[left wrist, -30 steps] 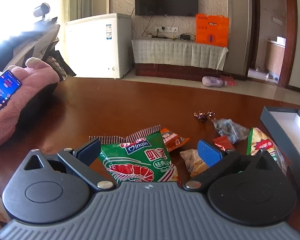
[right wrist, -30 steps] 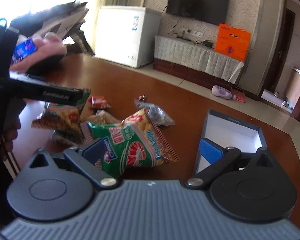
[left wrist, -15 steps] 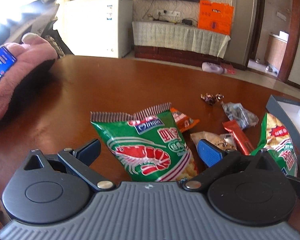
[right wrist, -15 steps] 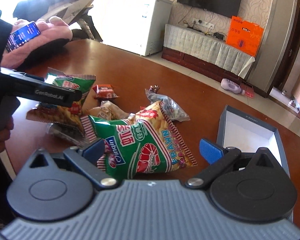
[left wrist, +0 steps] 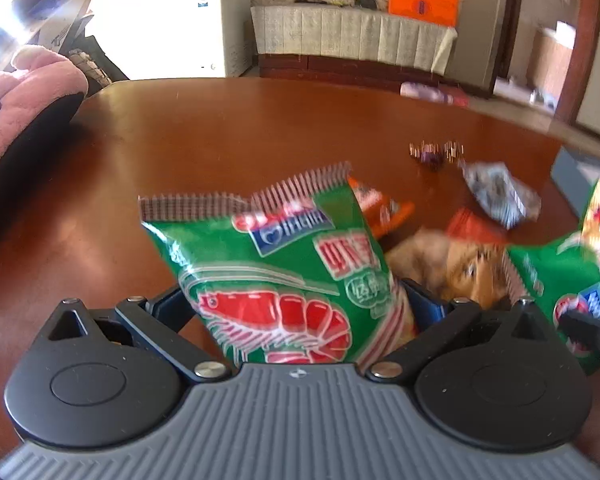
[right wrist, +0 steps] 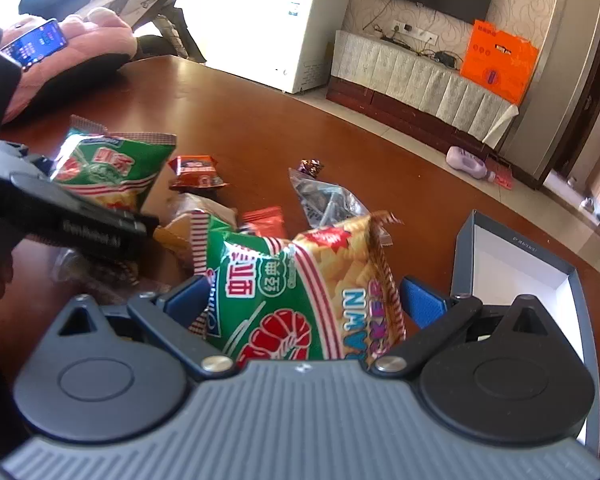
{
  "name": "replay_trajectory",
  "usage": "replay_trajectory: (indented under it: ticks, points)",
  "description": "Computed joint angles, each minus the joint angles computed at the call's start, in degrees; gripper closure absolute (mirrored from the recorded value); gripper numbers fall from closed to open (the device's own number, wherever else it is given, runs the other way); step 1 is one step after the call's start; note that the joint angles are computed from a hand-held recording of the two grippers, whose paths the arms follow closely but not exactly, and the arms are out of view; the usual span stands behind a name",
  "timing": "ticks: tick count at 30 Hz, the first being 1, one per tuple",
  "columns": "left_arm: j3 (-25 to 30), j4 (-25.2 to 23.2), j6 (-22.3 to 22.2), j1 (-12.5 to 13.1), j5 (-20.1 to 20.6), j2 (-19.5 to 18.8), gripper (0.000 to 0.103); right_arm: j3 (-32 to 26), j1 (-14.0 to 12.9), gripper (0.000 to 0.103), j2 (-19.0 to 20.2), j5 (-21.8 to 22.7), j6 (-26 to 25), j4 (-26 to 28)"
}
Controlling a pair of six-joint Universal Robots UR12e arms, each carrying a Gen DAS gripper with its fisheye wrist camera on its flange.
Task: Organize snacks
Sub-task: 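Grasp the green shrimp-chip bag with the left gripper while the right grasps the PRAWN bag, then carry the green bag with the left gripper while the right carries the PRAWN bag toward the box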
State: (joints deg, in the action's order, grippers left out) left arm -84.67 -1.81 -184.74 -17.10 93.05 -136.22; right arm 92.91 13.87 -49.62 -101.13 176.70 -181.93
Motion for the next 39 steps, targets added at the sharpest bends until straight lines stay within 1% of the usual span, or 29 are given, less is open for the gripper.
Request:
replay_trajectory:
  ticks: [3, 5, 7, 8, 9, 10, 11, 13, 18, 19, 20, 24, 25, 27, 28, 33, 39]
  points:
    - [0.5, 2.5, -1.2, 0.2, -1.9, -0.7, 0.000, 0.0, -0.8, 0.000, -0.4, 1.9, 2.5, 1.6]
    - [1.0, 1.9, -1.1, 0.3, -3.4, -0.9, 0.000, -0.1, -1.0, 0.000, -0.6, 2.9, 3.6, 2.7]
    - [1.5, 1.5, 0.1, 0.1, -4.0, -1.3, 0.000, -0.3, -0.9, 0.001, -0.6, 2.6, 3.8, 3.5]
    - [1.4, 1.8, 0.7, 0.1, -4.1, -1.3, 0.000, -0.3, -0.9, 0.002, -0.7, 2.7, 3.8, 3.7]
    - [1.4, 2.2, 1.1, 0.2, -4.4, -1.4, 0.000, -0.2, -0.9, 0.008, -0.8, 3.1, 4.1, 3.9]
    - [1.4, 2.5, 0.9, 0.2, -4.9, -1.5, 0.000, -0.2, -1.0, 0.010, -0.9, 3.8, 4.6, 4.1]
    - [1.1, 3.1, 0.2, 0.2, -5.3, -1.5, 0.000, -0.1, -1.1, 0.011, -1.1, 4.0, 5.0, 4.3]
    - [1.1, 3.2, -0.7, 0.1, -4.8, -1.6, 0.000, 0.1, -1.2, 0.011, -1.2, 4.2, 5.7, 4.4]
    - [0.9, 5.2, 1.2, -0.2, -4.6, -2.0, 0.000, 0.5, -1.3, 0.020, -1.5, 4.4, 6.6, 4.2]
    - [0.9, 5.6, 1.7, -0.2, -4.6, -2.0, 0.004, 0.5, -1.3, 0.021, -1.6, 4.4, 7.0, 4.3]
    - [0.7, 5.9, 2.2, -0.2, -4.7, -2.0, 0.018, 0.5, -1.3, 0.022, -1.6, 4.4, 7.3, 4.3]
    - [0.3, 6.0, 3.9, -0.1, -5.2, -1.7, 0.022, 0.5, -1.2, 0.023, -1.7, 4.2, 7.4, 4.3]
    - [0.2, 6.1, 4.2, -0.1, -5.2, -1.6, 0.025, 0.6, -1.3, 0.023, -1.7, 4.3, 7.4, 4.3]
    - [0.0, 6.1, 4.3, 0.0, -5.5, -1.4, 0.028, 0.8, -1.3, 0.025, -1.9, 4.7, 7.5, 4.3]
    - [-0.2, 6.3, 4.3, 0.0, -5.3, -1.3, 0.032, 0.8, -1.4, 0.025, -2.0, 5.0, 7.5, 4.4]
    - [-0.7, 8.0, 4.0, 0.1, -5.6, -1.0, 0.035, 1.1, -1.6, 0.026, -2.2, 5.6, 7.2, 4.2]
    - [-1.0, 11.9, 3.4, 0.0, -5.4, -0.8, 0.035, 2.2, -2.1, 0.027, -2.7, 6.3, 8.4, 2.1]
